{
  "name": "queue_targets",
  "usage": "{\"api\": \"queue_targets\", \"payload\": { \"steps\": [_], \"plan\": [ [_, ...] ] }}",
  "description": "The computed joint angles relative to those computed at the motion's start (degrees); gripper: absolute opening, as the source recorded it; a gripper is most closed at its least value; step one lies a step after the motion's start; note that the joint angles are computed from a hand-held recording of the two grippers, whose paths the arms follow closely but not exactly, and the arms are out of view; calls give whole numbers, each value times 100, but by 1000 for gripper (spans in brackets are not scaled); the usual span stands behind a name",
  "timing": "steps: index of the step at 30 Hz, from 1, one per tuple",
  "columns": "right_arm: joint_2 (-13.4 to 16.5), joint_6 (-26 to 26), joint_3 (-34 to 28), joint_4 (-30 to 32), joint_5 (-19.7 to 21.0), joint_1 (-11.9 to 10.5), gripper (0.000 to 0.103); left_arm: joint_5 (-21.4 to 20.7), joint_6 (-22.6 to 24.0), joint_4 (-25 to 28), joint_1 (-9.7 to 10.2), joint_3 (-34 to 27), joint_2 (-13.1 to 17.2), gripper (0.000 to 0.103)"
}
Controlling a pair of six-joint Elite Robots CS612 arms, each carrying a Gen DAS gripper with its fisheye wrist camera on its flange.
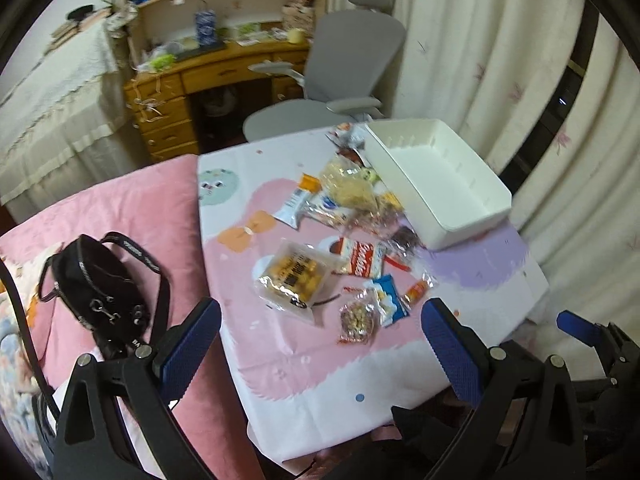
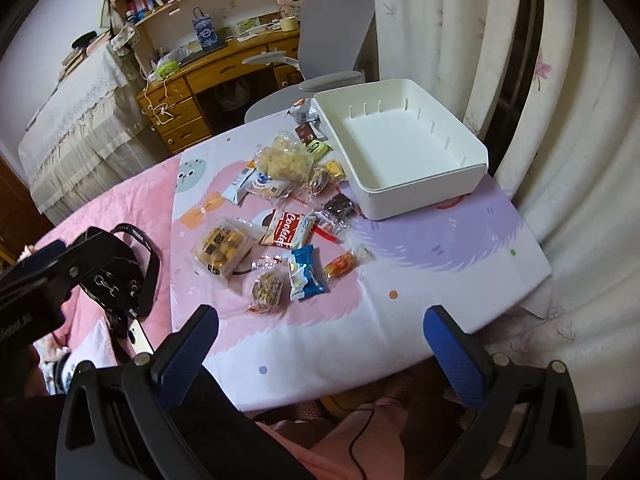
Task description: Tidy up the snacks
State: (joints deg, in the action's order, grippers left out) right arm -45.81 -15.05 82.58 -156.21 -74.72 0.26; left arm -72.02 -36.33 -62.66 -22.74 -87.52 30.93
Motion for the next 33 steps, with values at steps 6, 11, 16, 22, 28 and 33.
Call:
{"api": "queue_targets", "payload": {
  "steps": [6,11,16,22,28,33],
  "plan": [
    [-14,-438,191,-248,-54,102,103,-429,39,-233,167,114,130,100],
    [140,-697,117,-308,28,136,103,-677,-34,-305,318,386,143,100],
    [443,-1110,-111,-277,390,150,103,-841,-39,-162,438,793,83,100],
    [815,-1631,-526,188,845,203,101,-1107,-18,87,586,1377,-42,100],
    [1178,-2036,-1158,1451,895,285,91,-1560,-137,246,734,2011,-172,100],
    [1443,-2126,-1648,2291,848,338,86,-1669,-158,203,801,2531,-323,100]
  ]
}}
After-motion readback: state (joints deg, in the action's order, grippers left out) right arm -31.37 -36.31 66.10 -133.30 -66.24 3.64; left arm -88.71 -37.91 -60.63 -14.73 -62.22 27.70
